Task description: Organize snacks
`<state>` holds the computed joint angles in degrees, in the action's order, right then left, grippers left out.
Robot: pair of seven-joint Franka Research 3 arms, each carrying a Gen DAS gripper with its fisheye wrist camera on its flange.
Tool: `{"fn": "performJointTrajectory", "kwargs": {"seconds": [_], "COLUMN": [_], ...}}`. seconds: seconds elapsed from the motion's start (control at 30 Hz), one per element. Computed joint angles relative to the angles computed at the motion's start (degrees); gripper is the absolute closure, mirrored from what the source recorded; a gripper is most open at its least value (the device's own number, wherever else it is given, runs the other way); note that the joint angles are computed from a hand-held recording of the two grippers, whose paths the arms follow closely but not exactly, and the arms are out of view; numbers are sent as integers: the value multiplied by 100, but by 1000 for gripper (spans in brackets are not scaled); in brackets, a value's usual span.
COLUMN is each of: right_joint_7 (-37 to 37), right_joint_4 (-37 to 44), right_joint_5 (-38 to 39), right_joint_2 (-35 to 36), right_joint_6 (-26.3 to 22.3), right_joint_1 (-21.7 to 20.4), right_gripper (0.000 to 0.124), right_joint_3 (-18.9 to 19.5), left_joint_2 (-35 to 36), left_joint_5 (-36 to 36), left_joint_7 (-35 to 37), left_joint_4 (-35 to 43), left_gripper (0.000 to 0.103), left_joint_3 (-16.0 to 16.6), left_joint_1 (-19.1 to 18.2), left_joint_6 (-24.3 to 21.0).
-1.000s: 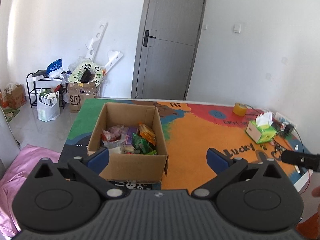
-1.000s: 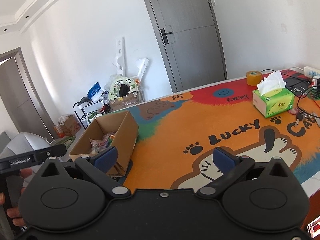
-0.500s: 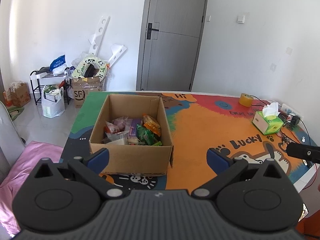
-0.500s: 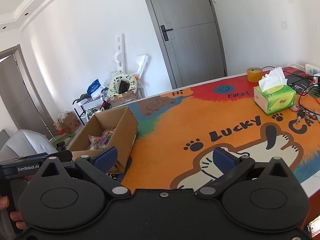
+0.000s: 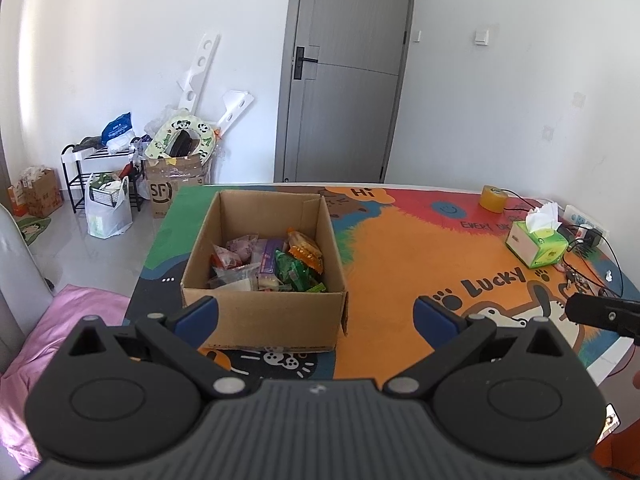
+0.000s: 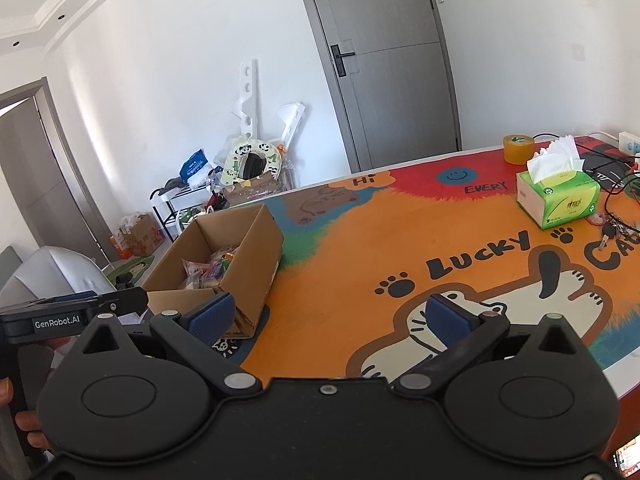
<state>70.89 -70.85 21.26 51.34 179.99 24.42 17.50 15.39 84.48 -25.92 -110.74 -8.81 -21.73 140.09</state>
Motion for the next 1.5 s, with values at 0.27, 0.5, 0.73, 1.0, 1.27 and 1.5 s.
{"fn": "performJointTrajectory", "kwargs": {"seconds": [0.27, 0.5, 0.73, 1.0, 1.27, 1.5], "right_joint_7": [-28, -43, -36, -66, -97, -107], "right_joint_4": [-7, -54, -37, -51, -104, -109], "right_joint_5": [-6, 0, -16, -14, -13, -16], "right_joint_2": [-7, -36, -29, -28, -46, -49], "right_joint_6": [-14, 12, 2, 4, 30, 34], "right_joint_1": [-25, -28, -23, -33, -30, -37], "right_gripper": [21, 21, 21, 21, 21, 21], "right_joint_3": [41, 39, 30, 53, 65, 76], "left_joint_2": [-8, 0, -3, 16, 35, 33], "left_joint_5": [15, -37, -43, -157, -154, -148], "left_joint_7": [-71, -36, -32, 136, 85, 86], "left_joint_4": [-29, -31, -39, -11, 18, 14], "left_gripper": [0, 0, 0, 0, 0, 0], "left_joint_3": [16, 22, 24, 8, 21, 29], "left_joint_1": [70, 59, 53, 41, 16, 9], "left_joint_6": [263, 223, 191, 117, 130, 124]}}
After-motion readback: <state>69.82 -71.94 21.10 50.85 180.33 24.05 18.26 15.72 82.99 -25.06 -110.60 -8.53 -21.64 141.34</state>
